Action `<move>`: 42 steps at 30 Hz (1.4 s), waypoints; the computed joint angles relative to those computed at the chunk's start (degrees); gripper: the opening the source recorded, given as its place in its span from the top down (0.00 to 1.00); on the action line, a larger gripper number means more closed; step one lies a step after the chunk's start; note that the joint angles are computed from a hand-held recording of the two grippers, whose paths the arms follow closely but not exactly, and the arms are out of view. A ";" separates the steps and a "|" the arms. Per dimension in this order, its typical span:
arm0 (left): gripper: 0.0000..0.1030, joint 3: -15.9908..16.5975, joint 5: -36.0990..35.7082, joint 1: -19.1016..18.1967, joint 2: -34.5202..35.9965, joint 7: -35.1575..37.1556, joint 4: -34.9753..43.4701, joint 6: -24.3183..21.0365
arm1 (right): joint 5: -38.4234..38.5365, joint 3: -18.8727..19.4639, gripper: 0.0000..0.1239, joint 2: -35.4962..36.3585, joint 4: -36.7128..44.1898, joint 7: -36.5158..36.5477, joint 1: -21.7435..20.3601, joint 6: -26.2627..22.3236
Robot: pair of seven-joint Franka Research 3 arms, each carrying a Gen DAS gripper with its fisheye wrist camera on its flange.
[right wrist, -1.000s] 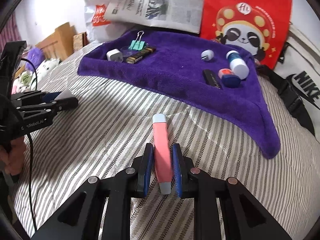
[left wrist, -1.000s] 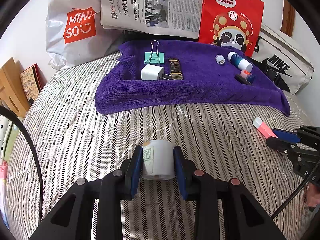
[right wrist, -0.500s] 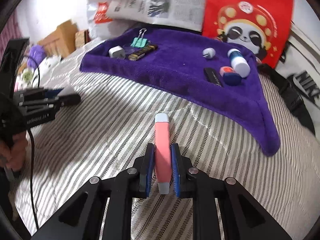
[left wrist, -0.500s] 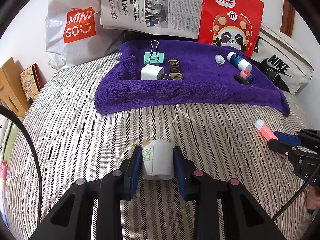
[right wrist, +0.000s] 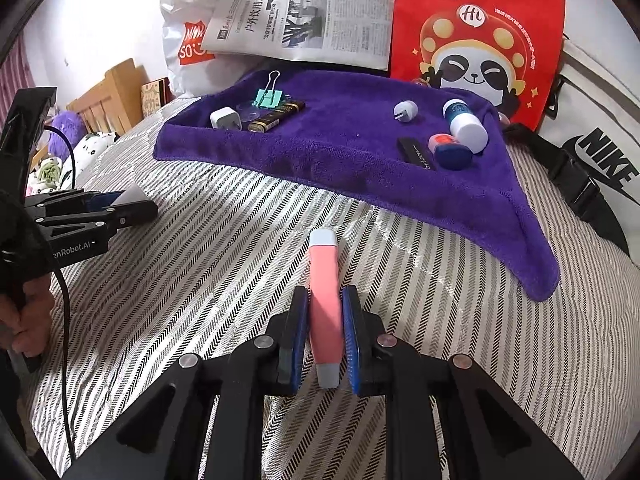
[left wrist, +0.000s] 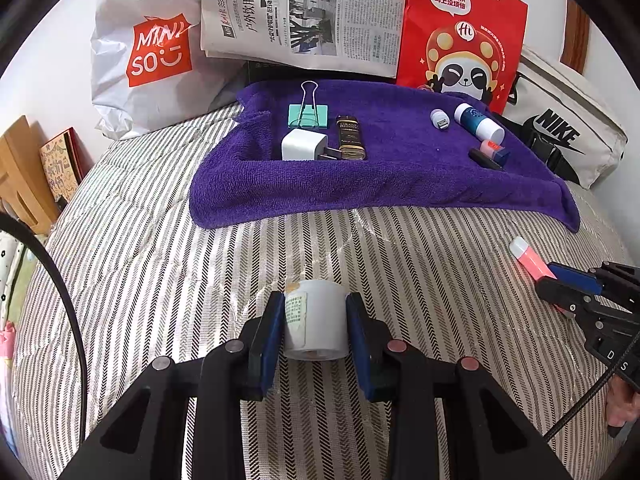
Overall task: Organize rigid objects
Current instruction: 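Carry the white container and pink tube toward the purple towel with both grippers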
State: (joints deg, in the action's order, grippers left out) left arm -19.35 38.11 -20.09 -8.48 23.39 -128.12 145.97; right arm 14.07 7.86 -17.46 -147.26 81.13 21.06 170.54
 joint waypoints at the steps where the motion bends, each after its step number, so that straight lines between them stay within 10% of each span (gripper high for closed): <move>1: 0.71 -0.08 0.10 -0.02 0.08 -0.06 0.18 -0.35 | 0.16 0.19 0.85 -0.02 0.06 0.69 -0.17 -0.07; 16: 0.73 3.46 -16.95 0.88 -3.09 11.61 -0.42 5.40 | 6.44 -2.80 0.86 0.55 7.37 -1.28 1.16 -9.77; 42: 0.73 3.73 -14.72 2.03 5.24 15.48 12.36 2.26 | -4.65 -2.20 0.86 18.48 29.21 6.43 -3.25 -11.03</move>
State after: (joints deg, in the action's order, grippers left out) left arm -15.62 23.39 -18.06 -3.24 38.87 -115.77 148.23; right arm 9.42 5.66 1.02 -118.05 87.56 17.81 159.51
